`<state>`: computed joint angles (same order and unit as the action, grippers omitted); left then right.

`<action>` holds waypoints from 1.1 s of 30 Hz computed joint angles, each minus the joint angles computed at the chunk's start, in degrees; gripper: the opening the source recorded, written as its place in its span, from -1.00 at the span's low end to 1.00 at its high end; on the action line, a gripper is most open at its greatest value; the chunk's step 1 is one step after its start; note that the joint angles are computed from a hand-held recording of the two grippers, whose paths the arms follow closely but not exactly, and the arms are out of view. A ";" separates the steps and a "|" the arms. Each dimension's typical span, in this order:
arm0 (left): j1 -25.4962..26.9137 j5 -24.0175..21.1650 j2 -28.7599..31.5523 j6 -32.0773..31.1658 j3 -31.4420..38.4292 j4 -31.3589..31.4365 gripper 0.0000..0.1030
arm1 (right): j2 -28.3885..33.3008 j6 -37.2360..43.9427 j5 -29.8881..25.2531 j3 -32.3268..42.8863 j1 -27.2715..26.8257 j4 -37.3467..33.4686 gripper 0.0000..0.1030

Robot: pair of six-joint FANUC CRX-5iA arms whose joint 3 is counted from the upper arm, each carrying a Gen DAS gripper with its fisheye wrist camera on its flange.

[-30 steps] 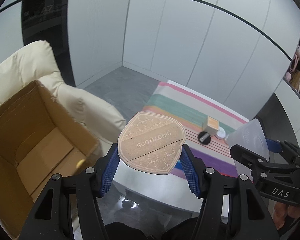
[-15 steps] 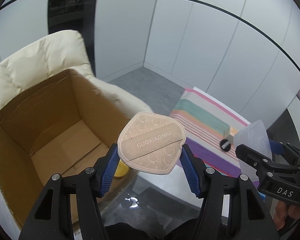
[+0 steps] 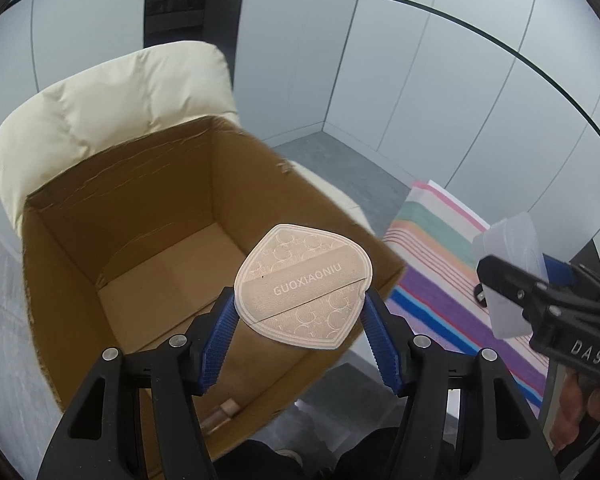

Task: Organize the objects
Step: 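Lift the sponge puff and frosted case and carry both toward the cardboard box, then open the left tool over the box while the right tool drops the frosted case in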

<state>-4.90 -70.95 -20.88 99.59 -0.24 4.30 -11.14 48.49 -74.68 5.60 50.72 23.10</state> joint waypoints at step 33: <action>17.24 -3.41 -9.87 -5.40 -5.41 2.08 1.00 | 9.64 4.30 2.55 9.27 5.76 -3.26 0.70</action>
<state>12.35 -74.36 -30.75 94.20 -5.66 6.39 -1.50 52.79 -72.13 14.87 56.48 19.85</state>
